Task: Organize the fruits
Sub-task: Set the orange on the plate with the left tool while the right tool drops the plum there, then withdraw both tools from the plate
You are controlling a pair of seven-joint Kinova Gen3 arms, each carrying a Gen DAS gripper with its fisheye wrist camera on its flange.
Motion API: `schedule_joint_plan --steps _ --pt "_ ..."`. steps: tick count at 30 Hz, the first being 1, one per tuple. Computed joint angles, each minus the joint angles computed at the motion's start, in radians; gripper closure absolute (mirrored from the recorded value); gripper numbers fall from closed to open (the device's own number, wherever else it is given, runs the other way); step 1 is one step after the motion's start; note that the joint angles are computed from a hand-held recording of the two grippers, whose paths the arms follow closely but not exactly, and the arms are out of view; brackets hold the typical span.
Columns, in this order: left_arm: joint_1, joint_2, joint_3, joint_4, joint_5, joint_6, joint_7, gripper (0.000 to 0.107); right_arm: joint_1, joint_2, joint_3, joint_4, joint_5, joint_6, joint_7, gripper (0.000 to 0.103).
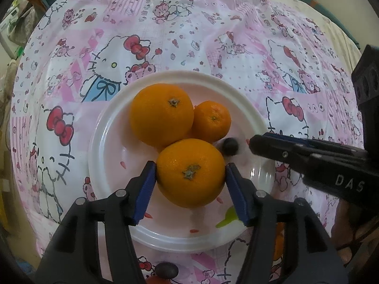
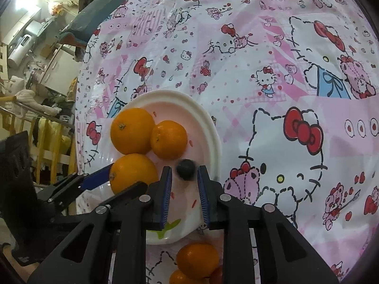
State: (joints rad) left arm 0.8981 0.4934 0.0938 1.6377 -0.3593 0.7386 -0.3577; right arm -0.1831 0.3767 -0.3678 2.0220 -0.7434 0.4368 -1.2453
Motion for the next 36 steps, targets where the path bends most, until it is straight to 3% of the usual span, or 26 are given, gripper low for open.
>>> schedule_joint_plan --steps 1,5,9,11,13,18,24,32,36 --pt "0.001 0.001 0.001 -0.001 -0.001 0.002 -0.001 0.049 0.008 0.000 -0.005 0.002 -0.007 0.000 0.007 0.078" --pt "0.009 -0.001 0.001 0.002 -0.004 -0.004 -0.008 0.024 -0.026 -0.022 0.030 0.005 0.031 -0.006 -0.047 0.076" --pt "0.029 0.001 -0.003 -0.009 -0.028 0.026 0.004 0.024 -0.028 -0.040 0.036 0.010 0.046 -0.001 -0.068 0.075" --pt "0.028 -0.007 -0.004 0.002 -0.030 0.018 0.016 0.024 -0.032 -0.051 0.043 0.013 0.052 0.001 -0.080 0.066" --pt "0.020 -0.019 -0.001 0.019 -0.027 -0.001 0.022 0.024 -0.029 -0.066 0.038 0.024 0.045 -0.014 -0.077 0.037" --pt "0.045 -0.039 -0.015 0.030 -0.066 0.006 0.074 0.024 -0.035 -0.107 0.042 0.034 0.042 -0.018 -0.081 0.036" --pt "0.046 -0.093 -0.016 0.089 -0.092 -0.041 0.166 0.024 -0.078 -0.163 0.083 0.047 0.075 -0.032 -0.150 0.028" --pt "0.085 -0.143 0.001 0.110 -0.213 0.049 0.312 0.024 -0.109 -0.246 0.107 0.082 0.082 -0.032 -0.196 0.021" --pt "0.080 -0.161 0.039 0.115 -0.245 0.091 0.329 0.024 -0.129 -0.303 0.122 0.116 0.061 -0.023 -0.193 0.018"
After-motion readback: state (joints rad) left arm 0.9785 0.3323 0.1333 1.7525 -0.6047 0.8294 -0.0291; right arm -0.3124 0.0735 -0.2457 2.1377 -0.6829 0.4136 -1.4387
